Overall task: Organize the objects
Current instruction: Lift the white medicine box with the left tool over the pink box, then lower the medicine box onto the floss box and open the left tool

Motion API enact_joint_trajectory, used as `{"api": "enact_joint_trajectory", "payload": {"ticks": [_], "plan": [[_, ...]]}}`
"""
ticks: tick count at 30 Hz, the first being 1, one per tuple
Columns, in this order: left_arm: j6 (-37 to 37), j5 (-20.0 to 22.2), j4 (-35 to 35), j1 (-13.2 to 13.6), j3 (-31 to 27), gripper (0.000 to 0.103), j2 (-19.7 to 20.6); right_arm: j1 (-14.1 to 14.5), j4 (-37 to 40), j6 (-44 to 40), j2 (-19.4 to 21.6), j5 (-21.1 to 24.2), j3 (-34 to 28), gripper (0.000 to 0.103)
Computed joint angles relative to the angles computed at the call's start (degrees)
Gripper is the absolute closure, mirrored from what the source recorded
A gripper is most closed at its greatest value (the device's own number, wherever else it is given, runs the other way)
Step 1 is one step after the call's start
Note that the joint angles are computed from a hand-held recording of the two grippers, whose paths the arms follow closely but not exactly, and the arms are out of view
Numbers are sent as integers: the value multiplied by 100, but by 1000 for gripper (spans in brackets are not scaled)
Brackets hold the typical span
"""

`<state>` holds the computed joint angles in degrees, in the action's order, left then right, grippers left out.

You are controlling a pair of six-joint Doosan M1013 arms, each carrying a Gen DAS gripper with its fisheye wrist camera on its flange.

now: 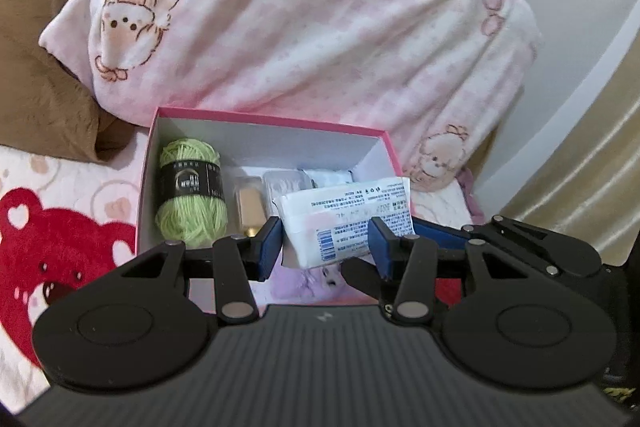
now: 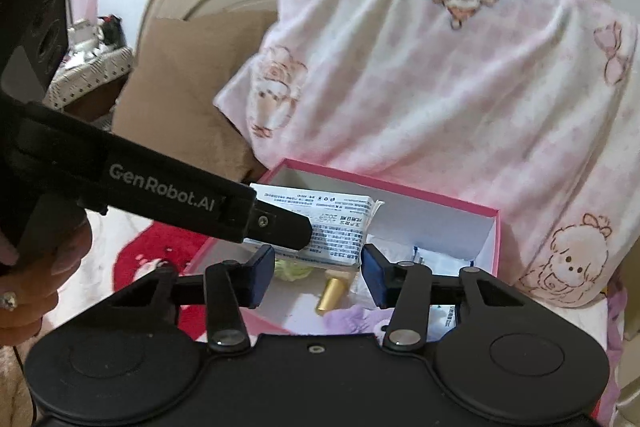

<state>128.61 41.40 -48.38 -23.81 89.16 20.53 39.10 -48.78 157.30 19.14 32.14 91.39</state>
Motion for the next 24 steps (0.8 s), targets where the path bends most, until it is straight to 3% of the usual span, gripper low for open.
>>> {"api": "enact_joint_trajectory", "payload": {"ticks": [9, 15, 24], "plan": [[-975, 31, 616, -176, -709, 58, 801, -554, 1772, -1413, 536, 244, -549, 53], [-1383, -80, 1038, -303, -1030, 57, 1191, -829, 2562, -1803, 902, 466, -862, 54], [-1951, 103, 1620, -401, -1480, 57, 1591, -996, 3075, -1920, 1159, 642, -1054, 57]]}}
